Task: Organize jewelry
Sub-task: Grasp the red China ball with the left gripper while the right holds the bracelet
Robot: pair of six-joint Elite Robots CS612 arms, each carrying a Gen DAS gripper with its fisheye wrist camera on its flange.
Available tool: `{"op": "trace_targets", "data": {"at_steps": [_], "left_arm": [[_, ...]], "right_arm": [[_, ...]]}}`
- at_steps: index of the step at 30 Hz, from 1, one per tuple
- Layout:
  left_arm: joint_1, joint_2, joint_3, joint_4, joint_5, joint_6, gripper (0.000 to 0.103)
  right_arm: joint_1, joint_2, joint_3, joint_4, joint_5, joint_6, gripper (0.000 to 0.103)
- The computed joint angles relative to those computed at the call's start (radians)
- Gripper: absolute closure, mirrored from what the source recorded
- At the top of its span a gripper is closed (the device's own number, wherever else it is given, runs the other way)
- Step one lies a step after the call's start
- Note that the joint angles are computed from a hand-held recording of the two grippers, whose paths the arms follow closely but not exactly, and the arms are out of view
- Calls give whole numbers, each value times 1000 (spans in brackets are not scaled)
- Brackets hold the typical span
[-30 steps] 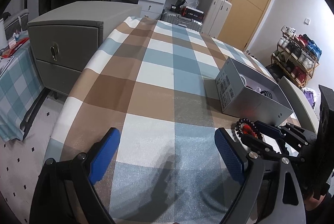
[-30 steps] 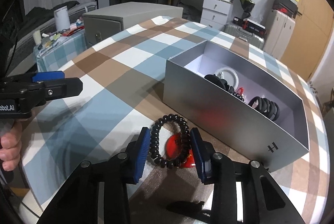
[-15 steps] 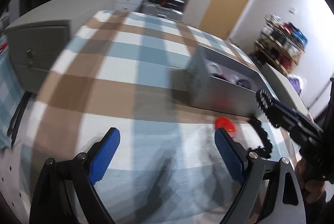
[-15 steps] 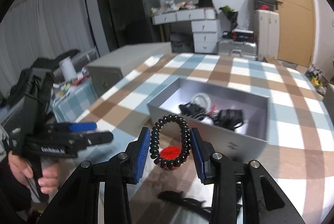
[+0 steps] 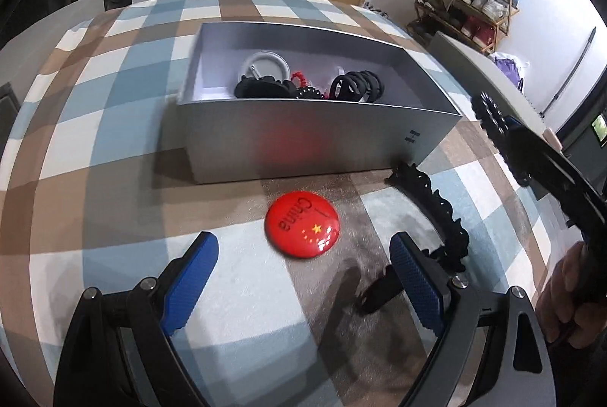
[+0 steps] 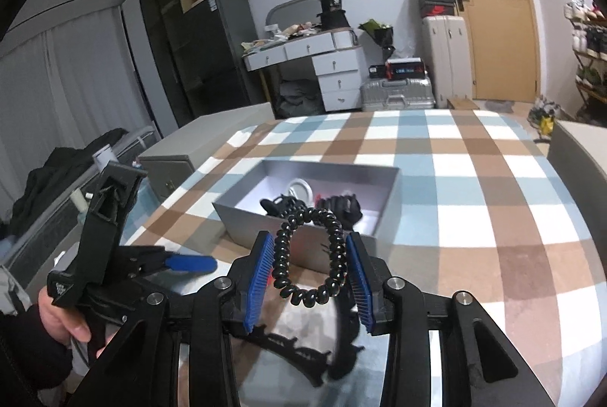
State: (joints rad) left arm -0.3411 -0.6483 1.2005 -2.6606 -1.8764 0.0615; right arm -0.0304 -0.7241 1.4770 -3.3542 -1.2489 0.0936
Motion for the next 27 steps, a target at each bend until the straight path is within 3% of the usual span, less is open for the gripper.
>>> {"op": "trace_targets", "data": {"at_steps": [6, 9, 11, 15, 17, 27], "left_arm": [[-9, 7, -26, 44, 39, 19, 17], [-18, 4, -25, 52, 85, 40, 30], [-21, 2, -25, 57, 105, 47, 44], [-31, -4, -16, 62, 161, 75, 54], [-33, -7, -12, 62, 171, 86, 66], [-41, -14, -8, 76, 205, 107, 66]], "right_arm": [[-13, 7, 6, -22, 23, 20, 64], [-17, 10, 5, -31, 35, 26, 64], [-19, 11, 6, -37, 43, 27, 64], [-24, 13, 8, -43, 53, 37, 64], [-25, 13, 8, -44, 57, 40, 64], [-27, 10, 15, -57, 59, 42, 64]]}}
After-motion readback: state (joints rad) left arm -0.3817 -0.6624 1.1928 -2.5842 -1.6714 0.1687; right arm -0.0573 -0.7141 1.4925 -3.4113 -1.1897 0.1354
